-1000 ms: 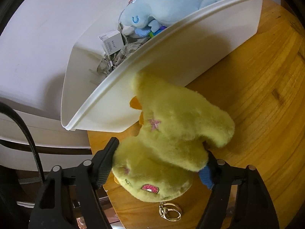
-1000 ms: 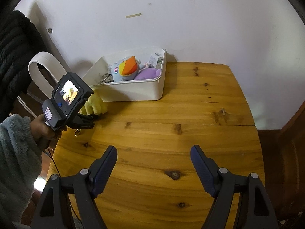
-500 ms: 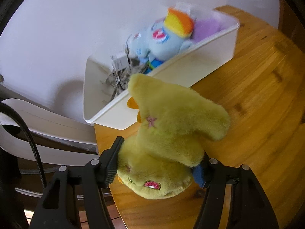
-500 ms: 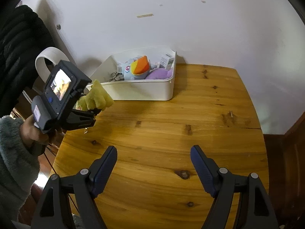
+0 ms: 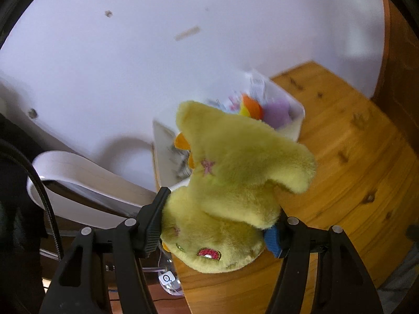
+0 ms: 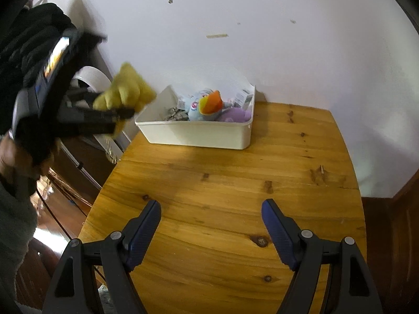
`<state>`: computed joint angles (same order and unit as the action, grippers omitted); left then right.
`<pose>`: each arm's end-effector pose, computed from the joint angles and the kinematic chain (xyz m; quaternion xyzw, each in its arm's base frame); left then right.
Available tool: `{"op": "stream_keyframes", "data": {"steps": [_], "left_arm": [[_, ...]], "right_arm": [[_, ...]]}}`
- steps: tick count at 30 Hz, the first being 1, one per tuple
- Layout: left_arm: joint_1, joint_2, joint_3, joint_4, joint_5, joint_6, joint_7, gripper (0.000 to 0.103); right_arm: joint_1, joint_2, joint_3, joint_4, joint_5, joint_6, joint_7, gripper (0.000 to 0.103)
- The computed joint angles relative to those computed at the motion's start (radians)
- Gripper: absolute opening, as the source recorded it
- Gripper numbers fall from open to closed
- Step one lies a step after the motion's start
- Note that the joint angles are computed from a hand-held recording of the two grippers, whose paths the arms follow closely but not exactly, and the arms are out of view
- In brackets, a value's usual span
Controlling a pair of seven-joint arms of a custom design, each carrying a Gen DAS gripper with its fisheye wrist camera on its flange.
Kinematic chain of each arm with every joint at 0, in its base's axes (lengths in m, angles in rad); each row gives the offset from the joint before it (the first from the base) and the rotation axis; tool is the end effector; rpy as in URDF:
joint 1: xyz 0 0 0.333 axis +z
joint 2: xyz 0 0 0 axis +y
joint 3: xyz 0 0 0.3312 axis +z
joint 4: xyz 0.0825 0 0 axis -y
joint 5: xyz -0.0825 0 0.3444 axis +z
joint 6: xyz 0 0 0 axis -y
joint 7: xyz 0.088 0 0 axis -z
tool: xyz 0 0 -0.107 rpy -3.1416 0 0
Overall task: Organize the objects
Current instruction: 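Lift the yellow plush over the tray and open the left gripper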
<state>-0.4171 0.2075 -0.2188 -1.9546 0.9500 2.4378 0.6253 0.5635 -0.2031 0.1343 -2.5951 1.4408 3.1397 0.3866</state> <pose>0.4839 -0.3457 0.4410 -0.5415 0.7655 -0.1321 0.3216 0.3544 0.1848 0.4091 -0.7885 0.4949 -0.1224 0.3442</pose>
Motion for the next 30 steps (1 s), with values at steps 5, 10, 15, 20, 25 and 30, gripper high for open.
{"op": "stream_keyframes", "data": {"steps": [5, 10, 15, 20, 25, 30], "left_arm": [[0.001, -0.034, 0.006, 0.073, 0.036, -0.050, -0.017, 0.067], [0.010, -0.012, 0.017, 0.182, 0.073, -0.092, -0.054, 0.067], [0.013, 0.077, 0.049, 0.328, 0.079, -0.125, -0.075, 0.067], [0.009, 0.209, 0.097, 0.489, 0.029, -0.147, -0.080, 0.067], [0.020, 0.348, 0.135, 0.633, -0.093, -0.164, -0.024, 0.067], [0.014, 0.449, 0.169, 0.719, -0.165, -0.179, 0.016, 0.070]], "right_arm": [[-0.009, -0.016, 0.001, 0.008, 0.087, -0.025, -0.083, 0.080], [-0.043, -0.009, 0.017, 0.018, 0.116, -0.049, -0.112, 0.080], [-0.066, 0.001, 0.021, 0.027, 0.140, -0.067, -0.139, 0.080], [-0.087, 0.020, 0.029, 0.039, 0.174, -0.069, -0.178, 0.080], [-0.105, 0.042, 0.026, 0.046, 0.157, -0.083, -0.152, 0.080], [-0.111, 0.058, 0.018, 0.049, 0.124, -0.097, -0.118, 0.080]]}}
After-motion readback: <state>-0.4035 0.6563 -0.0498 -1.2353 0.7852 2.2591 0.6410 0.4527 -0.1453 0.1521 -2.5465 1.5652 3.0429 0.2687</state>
